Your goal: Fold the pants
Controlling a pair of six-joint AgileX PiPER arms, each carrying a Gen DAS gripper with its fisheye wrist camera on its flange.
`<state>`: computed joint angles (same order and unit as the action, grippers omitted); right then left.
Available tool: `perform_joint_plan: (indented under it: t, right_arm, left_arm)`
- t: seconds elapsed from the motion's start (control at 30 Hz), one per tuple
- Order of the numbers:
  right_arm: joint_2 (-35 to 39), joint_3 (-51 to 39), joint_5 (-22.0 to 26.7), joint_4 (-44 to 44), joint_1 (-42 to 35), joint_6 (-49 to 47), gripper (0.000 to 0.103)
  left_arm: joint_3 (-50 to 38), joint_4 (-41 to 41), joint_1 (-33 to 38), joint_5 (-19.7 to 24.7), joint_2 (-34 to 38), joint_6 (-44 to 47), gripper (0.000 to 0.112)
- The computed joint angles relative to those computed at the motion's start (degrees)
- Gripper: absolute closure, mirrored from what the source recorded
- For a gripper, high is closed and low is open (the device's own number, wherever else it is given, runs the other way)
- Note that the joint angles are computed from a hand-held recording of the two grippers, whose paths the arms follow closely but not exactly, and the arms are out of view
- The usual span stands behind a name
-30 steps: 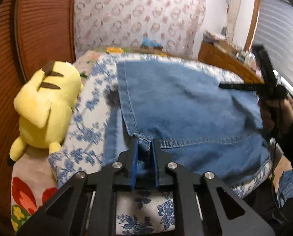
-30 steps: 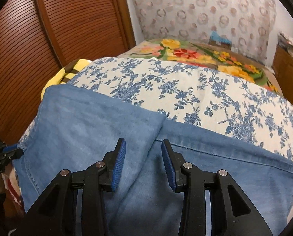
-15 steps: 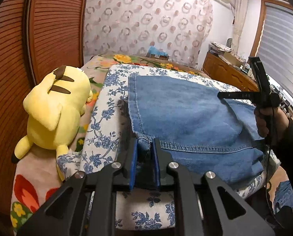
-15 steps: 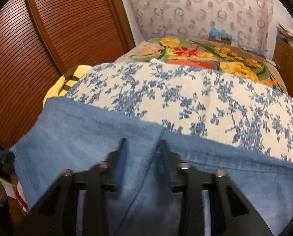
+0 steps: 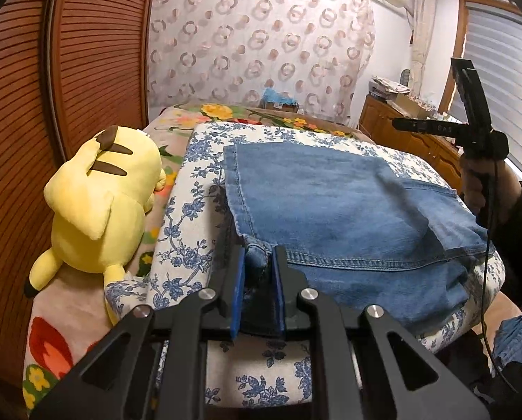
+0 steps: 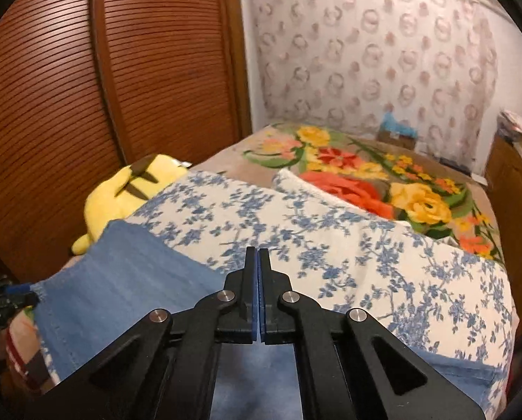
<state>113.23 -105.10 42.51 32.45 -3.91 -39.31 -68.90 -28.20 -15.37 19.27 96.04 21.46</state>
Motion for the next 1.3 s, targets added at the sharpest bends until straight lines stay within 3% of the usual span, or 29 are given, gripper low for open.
perform_joint_plan:
  t: [0.13, 0.2, 0.27, 0.37, 0.5, 0.67, 0.83, 1.03, 1.13, 1.2, 1.3]
  right_arm:
    - [1.44, -1.10, 1.34, -3.68, 0.04, 3.76, 0.103]
    - [2.24, -0.59, 1.37, -5.75, 0.08, 5.05, 0.098]
    - [2.44, 0.83, 1.28, -6.53, -0.20, 4.92, 0.082]
    - [2.90, 2.42, 1.43, -5.74, -0.65, 4.16, 0.070]
    - [5.33, 0.14, 5.11, -7.01, -0.87, 8.03, 0.070]
    - [6.72, -2.67, 7.18, -9.75, 0.55, 10.72, 0.099]
    - [2.68, 1.81, -0.30, -9.63, 2.52, 7.97, 0.102]
    - [-5.63, 11.15, -12.85, 3.45, 3.11, -5.75, 0.102]
    - [-5.45, 9.41, -12.25, 2.45, 3.69, -4.87, 0.102]
    - [-6.26, 10.76, -15.82, 2.46, 4.42, -4.69, 0.102]
    - [-6.17, 9.77, -16.01, 3.40, 3.68, -3.52, 0.102]
  left_arm:
    - [-0.20, -0.78, 0.28, 0.77, 0.10, 0.43, 0.097]
    - [-0.35, -1.80, 0.47, 1.10, 0.05, 1.23, 0.085]
    - [-0.45, -1.57, 0.36, 0.95, -0.11, 0.92, 0.076]
    - [-0.93, 1.67, -0.59, 0.90, -0.31, -2.07, 0.071]
    - [-1.80, 3.65, -1.99, 1.39, 0.70, -3.90, 0.071]
    - [-2.32, 3.19, -3.47, 1.67, 2.59, -3.67, 0.071]
    - [-2.44, 4.72, -5.41, 1.20, 3.67, -5.54, 0.071]
    - [-2.14, 5.50, -6.12, 1.05, 3.66, -5.96, 0.071]
    - [-2.04, 5.56, -6.21, 0.89, 3.65, -6.21, 0.071]
    - [-1.94, 5.94, -6.46, 0.62, 3.56, -6.63, 0.071]
    - [-2.13, 6.76, -6.77, 0.74, 3.47, -7.42, 0.071]
